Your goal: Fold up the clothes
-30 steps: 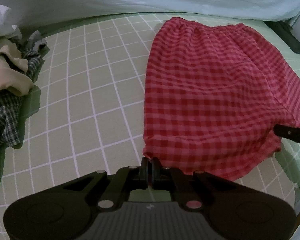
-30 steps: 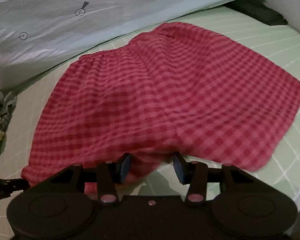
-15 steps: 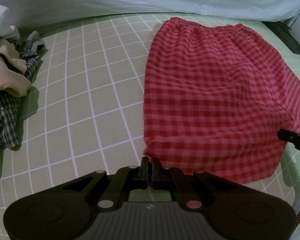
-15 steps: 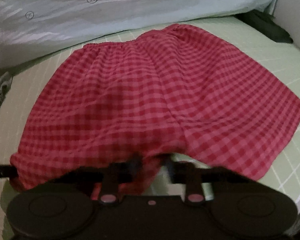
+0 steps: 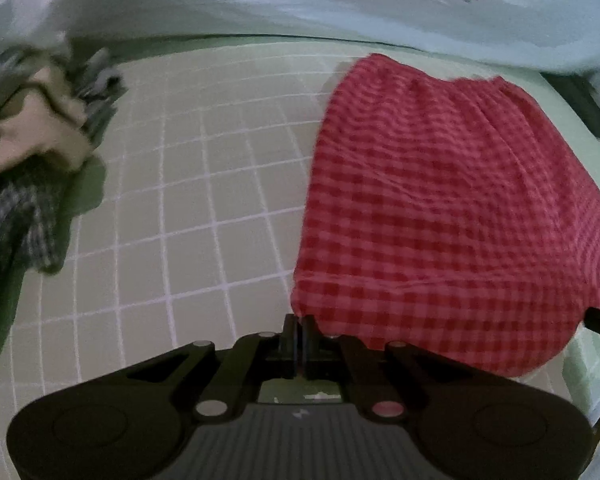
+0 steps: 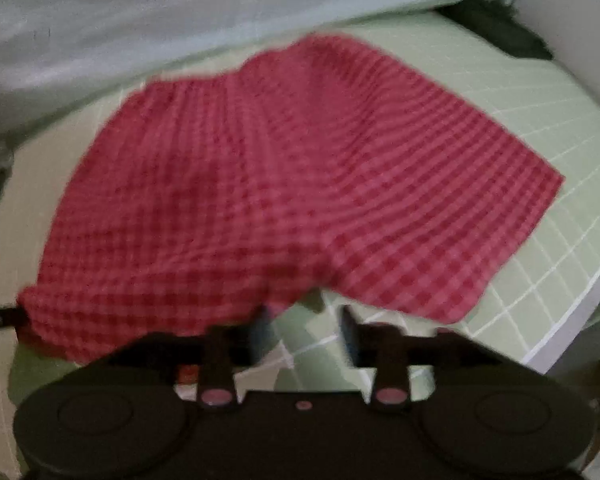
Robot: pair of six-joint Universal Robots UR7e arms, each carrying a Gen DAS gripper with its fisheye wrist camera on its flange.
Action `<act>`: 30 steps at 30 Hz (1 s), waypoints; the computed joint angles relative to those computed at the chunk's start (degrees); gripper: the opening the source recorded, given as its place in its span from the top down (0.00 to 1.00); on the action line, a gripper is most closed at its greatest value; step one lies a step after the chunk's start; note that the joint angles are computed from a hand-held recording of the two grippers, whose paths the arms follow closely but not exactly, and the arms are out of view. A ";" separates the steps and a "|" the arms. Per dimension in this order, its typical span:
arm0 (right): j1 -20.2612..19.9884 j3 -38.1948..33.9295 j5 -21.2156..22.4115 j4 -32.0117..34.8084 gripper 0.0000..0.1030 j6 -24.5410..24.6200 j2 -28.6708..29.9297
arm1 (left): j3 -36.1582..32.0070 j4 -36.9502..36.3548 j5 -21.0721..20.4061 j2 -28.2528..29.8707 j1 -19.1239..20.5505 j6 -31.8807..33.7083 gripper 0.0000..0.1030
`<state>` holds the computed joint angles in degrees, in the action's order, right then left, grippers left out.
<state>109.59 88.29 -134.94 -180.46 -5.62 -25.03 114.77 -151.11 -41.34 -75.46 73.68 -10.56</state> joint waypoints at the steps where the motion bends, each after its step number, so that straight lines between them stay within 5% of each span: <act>1: 0.02 0.51 -0.11 -1.83 0.42 -0.56 -0.33 | 0.26 0.00 0.37 -0.15 -0.15 -1.16 0.98; 15: -5.52 6.18 1.09 -7.76 0.39 1.92 -7.19 | -0.81 -4.29 6.71 3.47 -6.52 -7.86 0.98; 22: -10.46 6.71 3.69 -6.68 0.39 -4.70 -12.91 | -8.44 -8.16 6.10 15.65 -11.71 -9.10 0.98; 30: -17.01 2.29 8.51 -1.34 0.39 -13.98 -18.90 | -20.04 -11.97 0.47 32.99 -17.14 -8.13 0.97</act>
